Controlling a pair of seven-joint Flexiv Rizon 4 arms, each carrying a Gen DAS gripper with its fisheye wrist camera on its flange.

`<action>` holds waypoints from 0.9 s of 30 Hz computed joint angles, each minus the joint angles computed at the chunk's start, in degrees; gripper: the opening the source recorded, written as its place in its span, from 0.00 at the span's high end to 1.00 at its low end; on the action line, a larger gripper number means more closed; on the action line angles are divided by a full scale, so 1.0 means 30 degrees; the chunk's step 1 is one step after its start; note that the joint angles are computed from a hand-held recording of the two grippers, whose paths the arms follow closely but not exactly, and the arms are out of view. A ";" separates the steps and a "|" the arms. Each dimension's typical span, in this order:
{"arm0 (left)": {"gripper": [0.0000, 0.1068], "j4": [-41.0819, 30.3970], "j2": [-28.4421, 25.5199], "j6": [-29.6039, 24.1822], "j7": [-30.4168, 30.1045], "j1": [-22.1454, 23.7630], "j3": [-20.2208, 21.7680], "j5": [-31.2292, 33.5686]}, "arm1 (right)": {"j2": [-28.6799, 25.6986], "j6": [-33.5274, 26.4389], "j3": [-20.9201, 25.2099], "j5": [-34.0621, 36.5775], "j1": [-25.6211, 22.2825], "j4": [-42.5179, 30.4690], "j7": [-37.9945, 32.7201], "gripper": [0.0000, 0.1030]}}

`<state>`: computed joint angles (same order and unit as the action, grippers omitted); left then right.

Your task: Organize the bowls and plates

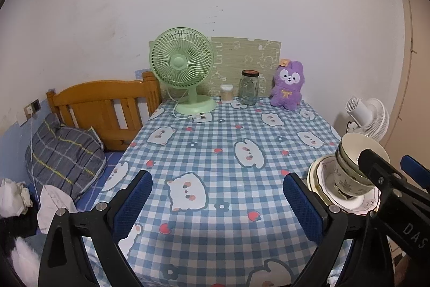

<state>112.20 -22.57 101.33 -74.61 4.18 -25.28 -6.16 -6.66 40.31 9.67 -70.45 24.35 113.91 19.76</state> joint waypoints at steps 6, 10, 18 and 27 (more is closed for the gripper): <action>0.06 0.0018 -0.0014 -0.0017 -0.0015 0.0228 -0.0185 -0.0021 | 0.0006 0.0075 -0.0013 -0.0046 -0.0031 0.0039 0.0062 0.10; 0.06 0.0037 -0.0123 -0.0145 0.0150 0.0976 -0.1078 0.0066 | 0.0033 0.0094 -0.0019 -0.0010 -0.0062 0.0069 0.0138 0.10; 0.06 -0.0150 -0.0160 0.0043 -0.0101 0.0062 -0.0082 -0.0123 | 0.0148 -0.0050 0.0021 -0.0328 -0.0080 0.0232 0.0396 0.10; 0.05 -0.0102 -0.0071 -0.0035 -0.0312 -0.0190 0.0156 -0.0297 | 0.0257 -0.0088 0.0095 -0.0162 -0.0172 0.0371 0.0512 0.10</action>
